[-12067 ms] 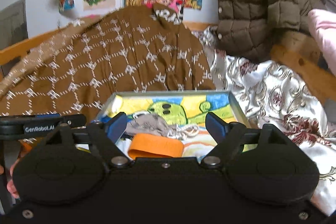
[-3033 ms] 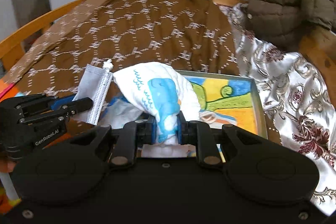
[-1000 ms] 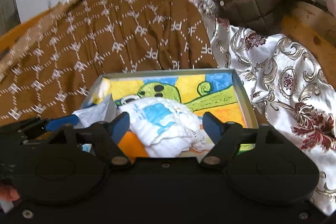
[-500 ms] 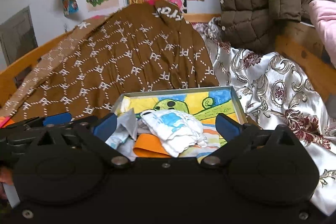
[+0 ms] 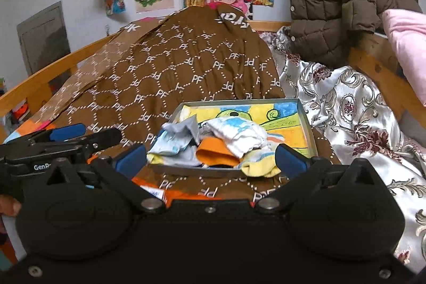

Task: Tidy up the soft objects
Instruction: 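Move both tools back toward the pile of packets and star jar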

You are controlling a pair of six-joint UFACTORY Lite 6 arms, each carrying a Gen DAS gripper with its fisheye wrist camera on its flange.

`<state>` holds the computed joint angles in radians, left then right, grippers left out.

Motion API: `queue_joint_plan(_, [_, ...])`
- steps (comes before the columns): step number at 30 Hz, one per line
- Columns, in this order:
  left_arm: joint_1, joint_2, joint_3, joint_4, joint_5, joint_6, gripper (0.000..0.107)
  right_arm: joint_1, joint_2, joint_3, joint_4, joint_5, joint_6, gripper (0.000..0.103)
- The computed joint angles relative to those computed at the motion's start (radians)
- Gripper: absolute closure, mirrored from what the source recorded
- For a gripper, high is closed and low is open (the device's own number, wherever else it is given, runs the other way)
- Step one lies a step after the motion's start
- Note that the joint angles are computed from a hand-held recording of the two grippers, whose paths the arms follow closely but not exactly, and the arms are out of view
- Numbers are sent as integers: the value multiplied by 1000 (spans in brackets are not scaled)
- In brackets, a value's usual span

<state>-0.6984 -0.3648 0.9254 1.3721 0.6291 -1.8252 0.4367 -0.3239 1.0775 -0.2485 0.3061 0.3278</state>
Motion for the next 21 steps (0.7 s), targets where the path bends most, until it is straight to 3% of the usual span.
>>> queue_joint_plan(11, [-215,-97,-64,-48,182,16,8,303,-285,-152,-377,241,431,1])
queue_joint_plan(21, [-338,-133,-87,-47,277,6,5,575,-333,-142,-592,443,669,1])
